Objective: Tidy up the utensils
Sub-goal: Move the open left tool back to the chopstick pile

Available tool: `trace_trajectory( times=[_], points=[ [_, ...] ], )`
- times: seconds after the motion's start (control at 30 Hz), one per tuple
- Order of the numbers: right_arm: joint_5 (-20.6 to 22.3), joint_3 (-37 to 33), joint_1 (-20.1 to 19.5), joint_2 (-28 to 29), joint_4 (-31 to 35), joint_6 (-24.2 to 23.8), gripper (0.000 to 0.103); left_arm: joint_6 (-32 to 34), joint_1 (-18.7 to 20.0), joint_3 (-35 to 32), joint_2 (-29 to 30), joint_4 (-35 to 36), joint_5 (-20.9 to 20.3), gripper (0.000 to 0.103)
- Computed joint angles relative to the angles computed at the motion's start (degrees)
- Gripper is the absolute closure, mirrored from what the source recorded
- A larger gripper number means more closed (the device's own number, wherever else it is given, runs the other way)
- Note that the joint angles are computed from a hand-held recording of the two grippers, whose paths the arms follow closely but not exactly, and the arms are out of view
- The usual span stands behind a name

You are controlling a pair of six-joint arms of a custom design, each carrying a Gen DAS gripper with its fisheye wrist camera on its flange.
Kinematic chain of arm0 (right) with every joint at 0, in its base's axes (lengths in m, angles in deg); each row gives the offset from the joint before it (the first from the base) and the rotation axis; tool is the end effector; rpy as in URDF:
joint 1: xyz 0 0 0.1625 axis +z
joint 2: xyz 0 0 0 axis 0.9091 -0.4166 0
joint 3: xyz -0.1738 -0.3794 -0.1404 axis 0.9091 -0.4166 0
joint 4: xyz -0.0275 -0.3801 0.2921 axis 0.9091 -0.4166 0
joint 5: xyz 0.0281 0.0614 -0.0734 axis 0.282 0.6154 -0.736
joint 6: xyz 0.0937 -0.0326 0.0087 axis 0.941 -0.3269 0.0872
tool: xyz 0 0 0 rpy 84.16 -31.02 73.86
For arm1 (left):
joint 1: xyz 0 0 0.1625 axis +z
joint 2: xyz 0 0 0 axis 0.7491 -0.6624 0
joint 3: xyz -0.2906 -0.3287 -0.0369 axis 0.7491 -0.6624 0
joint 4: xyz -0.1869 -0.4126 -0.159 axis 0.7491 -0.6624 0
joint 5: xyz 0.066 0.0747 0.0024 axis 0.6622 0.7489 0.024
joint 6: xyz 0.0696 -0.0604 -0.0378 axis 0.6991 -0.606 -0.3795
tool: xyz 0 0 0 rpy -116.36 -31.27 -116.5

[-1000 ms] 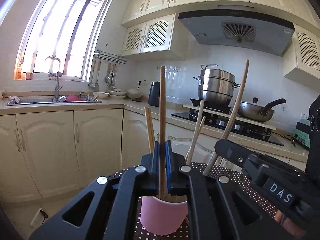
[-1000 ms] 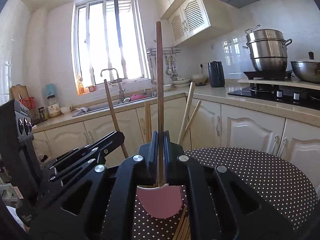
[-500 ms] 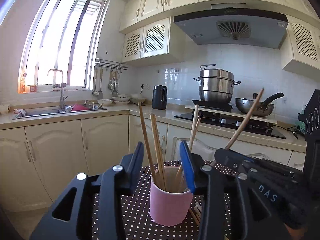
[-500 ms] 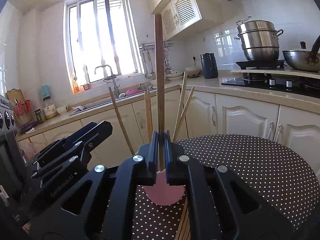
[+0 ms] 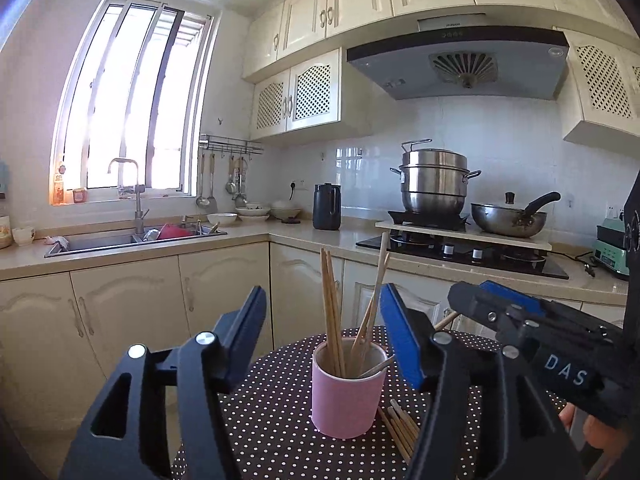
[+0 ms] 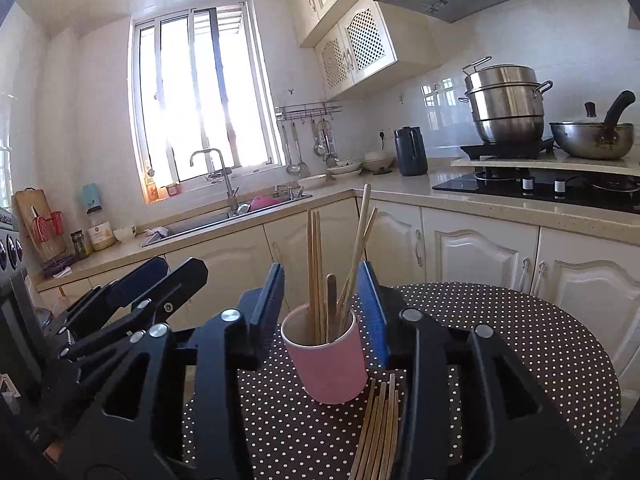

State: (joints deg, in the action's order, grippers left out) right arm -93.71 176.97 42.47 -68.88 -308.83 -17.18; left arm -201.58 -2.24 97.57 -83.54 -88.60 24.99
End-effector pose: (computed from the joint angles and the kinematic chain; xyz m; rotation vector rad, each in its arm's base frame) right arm 0.2853 -0.5132 0.1273 0.7953 -2.2636 1.5907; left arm -0.2065 -0.5065 0.2185 0.8018 1.9767 -1.5904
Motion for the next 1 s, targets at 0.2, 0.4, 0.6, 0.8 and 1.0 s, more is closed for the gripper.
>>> trace_trajectory(
  times=[0.2, 0.4, 0.6, 0.8, 1.0],
  points=[
    [-0.93, 3.37, 1.18, -2.5, -1.9, -0.01, 0.062, 0.4, -3.09, 2.12, -2.34, 0.01, -2.36, 0.038],
    [-1.7, 6.62, 1.31, -5.02, -2.22, -0.04, 0.062, -0.28, -6.35, 2.98, -1.97, 2.09, -5.36, 0.036],
    [-3.02, 9.23, 0.12, -7.67, 0.07, 0.52, 0.061, -5.03, -7.58, 1.07, 0.84, 9.14, -6.71, 0.034],
    [-5.83, 10.48, -1.85, -9.34, 6.38, 1.74, 0.06, -19.89, -4.79, -7.57, 9.61, 29.52, -5.43, 0.034],
    [-8.2, 10.49, -4.87, -10.4, 17.07, 4.99, 0.055, -32.25, -0.61, -14.78, 17.72, 45.24, -2.53, 0.034]
  ],
)
